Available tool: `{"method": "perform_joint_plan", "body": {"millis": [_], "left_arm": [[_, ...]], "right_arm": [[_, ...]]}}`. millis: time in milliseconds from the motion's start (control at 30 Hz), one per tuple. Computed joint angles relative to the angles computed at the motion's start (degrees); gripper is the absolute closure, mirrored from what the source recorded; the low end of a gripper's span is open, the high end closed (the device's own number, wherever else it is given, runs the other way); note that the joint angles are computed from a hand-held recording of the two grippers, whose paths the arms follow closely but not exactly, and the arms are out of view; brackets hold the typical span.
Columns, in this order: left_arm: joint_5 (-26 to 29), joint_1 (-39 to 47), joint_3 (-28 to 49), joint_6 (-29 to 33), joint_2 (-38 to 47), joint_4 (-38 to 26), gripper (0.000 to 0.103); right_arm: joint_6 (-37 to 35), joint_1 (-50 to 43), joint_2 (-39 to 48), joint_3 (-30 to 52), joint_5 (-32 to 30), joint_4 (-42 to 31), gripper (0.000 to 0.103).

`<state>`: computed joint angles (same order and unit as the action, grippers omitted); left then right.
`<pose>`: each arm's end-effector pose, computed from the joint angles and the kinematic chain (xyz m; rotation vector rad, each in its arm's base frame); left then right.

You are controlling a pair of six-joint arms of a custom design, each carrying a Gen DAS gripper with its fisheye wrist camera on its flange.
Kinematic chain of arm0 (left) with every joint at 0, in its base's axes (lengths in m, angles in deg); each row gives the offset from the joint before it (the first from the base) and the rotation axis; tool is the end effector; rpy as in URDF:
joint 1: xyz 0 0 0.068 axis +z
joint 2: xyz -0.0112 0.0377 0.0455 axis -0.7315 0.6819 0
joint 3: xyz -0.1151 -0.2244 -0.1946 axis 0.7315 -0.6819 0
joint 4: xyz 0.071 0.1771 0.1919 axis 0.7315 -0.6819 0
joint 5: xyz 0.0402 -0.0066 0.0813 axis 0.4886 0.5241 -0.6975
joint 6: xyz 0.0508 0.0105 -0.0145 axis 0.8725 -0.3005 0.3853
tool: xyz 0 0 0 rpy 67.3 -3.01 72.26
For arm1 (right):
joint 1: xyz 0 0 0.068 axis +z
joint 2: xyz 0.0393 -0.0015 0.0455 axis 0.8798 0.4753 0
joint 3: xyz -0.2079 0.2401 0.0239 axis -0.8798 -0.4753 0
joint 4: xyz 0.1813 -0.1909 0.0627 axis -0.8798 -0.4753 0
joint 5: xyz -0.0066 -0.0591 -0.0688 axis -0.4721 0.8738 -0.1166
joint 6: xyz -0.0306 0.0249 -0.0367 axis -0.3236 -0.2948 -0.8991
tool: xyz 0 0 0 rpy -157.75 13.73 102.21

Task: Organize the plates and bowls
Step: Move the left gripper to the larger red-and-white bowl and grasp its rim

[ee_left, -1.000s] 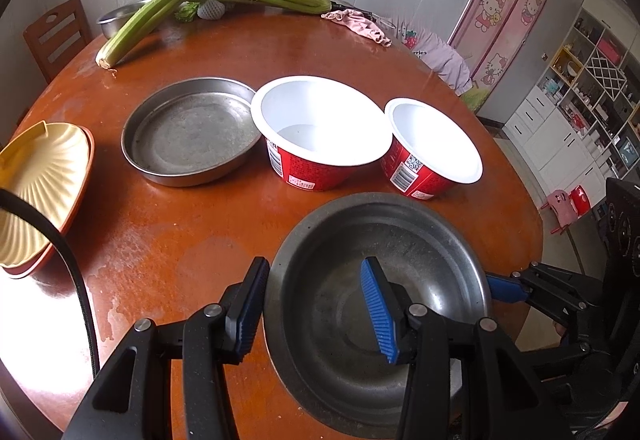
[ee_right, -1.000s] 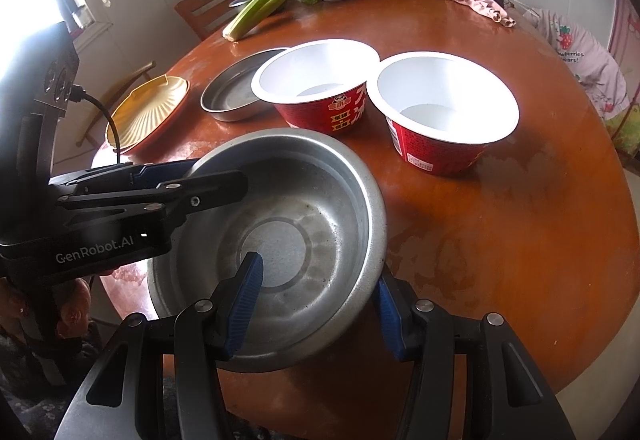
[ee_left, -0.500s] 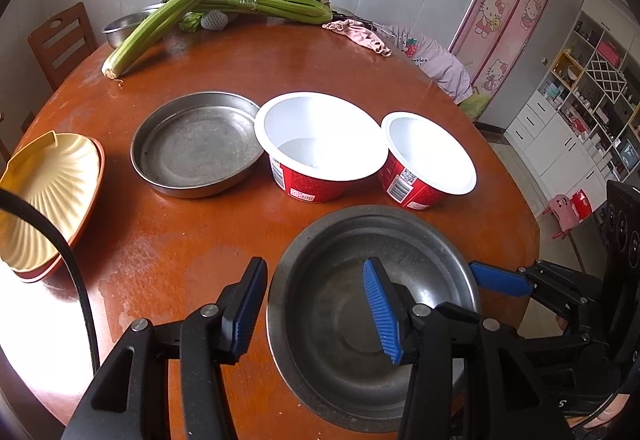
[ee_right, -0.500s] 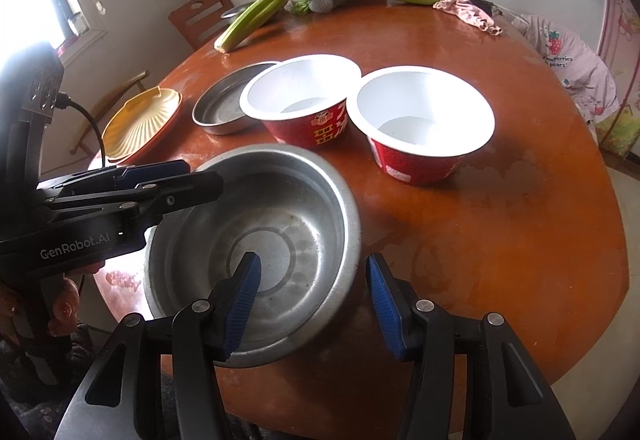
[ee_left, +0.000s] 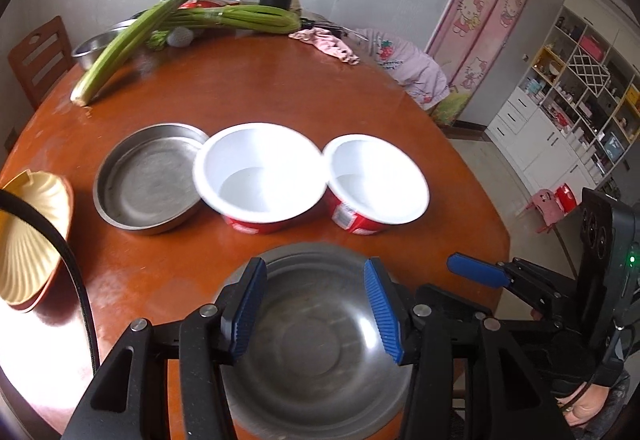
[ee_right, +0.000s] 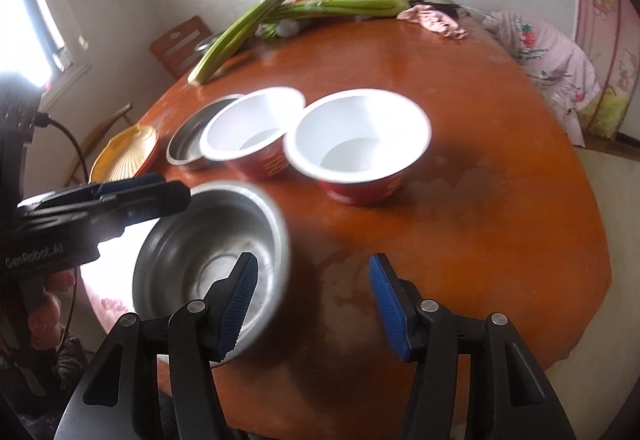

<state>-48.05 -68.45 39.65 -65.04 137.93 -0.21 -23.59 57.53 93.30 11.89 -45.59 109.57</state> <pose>0.2772 -0.1151 0.1300 0.2635 2.5172 -0.4494 0.2233 -0.0035 0.0917 -0.1862 2.4786 0.3759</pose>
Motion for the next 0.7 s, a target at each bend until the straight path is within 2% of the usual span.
{"method": "perform_joint_plan", "body": {"millis": [400, 700], "left_arm": [[2.03, -3.96, 9.38, -4.58, 6.98, -3.86, 0.052], [4.76, -4.42, 15.78, -7.75, 12.27, -5.99, 0.052]], "right_arm": [[-4.56, -9.81, 1.04, 4.93, -3.97, -3.93, 0.043], [-6.04, -11.5, 4.9, 11.88, -4.43, -6.5, 0.043]]}}
